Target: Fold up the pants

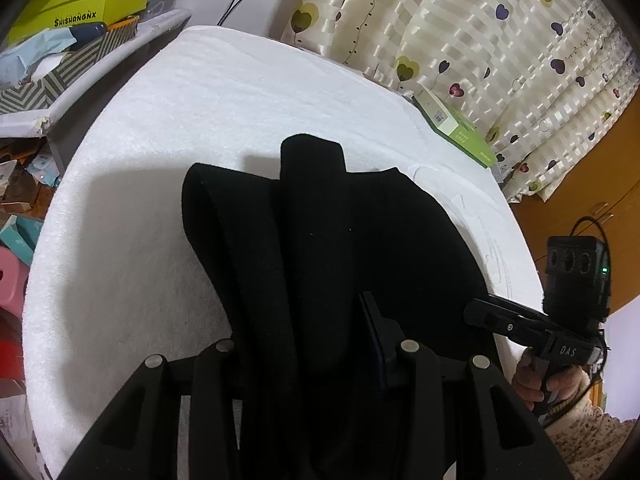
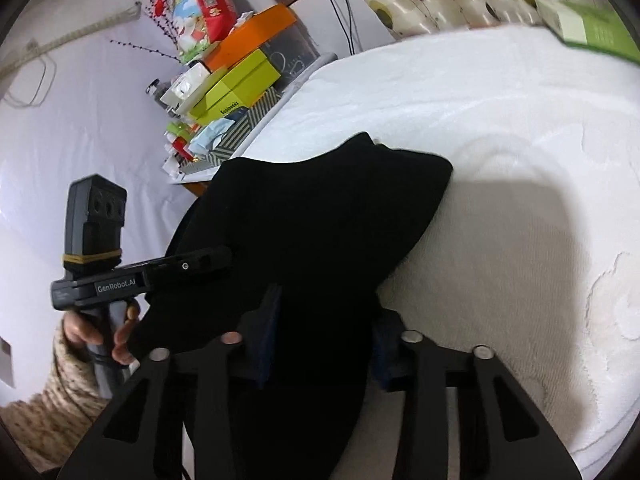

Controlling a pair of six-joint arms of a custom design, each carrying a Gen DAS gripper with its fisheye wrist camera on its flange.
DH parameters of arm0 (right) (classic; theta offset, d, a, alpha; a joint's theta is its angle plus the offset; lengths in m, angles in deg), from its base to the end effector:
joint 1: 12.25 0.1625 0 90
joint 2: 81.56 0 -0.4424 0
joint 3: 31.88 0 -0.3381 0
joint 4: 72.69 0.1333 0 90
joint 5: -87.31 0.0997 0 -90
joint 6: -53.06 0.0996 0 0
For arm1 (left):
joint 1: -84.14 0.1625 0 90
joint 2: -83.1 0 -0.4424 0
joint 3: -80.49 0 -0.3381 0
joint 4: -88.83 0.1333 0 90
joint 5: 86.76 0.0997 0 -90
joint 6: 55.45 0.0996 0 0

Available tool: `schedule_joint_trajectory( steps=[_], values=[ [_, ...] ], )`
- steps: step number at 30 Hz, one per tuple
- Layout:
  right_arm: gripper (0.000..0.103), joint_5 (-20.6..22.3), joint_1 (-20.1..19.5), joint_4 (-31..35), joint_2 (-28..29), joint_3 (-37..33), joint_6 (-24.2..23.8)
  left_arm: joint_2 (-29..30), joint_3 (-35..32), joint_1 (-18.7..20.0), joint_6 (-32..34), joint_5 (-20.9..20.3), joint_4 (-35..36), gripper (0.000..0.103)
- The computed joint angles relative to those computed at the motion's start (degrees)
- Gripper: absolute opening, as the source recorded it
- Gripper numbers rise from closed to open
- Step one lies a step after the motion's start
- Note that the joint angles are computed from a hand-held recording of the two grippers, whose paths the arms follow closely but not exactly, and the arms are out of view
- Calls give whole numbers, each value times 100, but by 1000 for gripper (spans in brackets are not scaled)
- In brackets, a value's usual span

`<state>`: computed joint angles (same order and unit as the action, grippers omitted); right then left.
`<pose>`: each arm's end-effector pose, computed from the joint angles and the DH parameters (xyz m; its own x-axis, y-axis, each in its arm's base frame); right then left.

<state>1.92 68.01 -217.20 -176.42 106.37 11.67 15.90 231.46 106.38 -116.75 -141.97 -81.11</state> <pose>0.0843 -0.3444 0.2929 -0.8487 -0.5244 0.0684 -0.5267 0.8269 -0.1968 -0.2077 -0.2903 0.1460 -0.9424 0.0407 -0.3320 0.2018 0.8608 -0.4673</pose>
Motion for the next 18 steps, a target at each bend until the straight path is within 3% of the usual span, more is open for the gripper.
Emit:
schedule_joint_trajectory(
  steps=[3,7,11,18],
  values=[
    [25,-77,179,-354,-138,119,-151,-20,-134,-112,-248,134,495,40],
    [22,-184,455,-793,-346,318,-490,-58,-439,-341,-582,379,1415,27],
    [21,-58,491,-737,-642,312,-653,-54,-737,-541,-862,528,2179,25],
    [20,59,184,-351,-1094,-45,-726,211,-1012,-738,-785,549,1879,24]
  ],
)
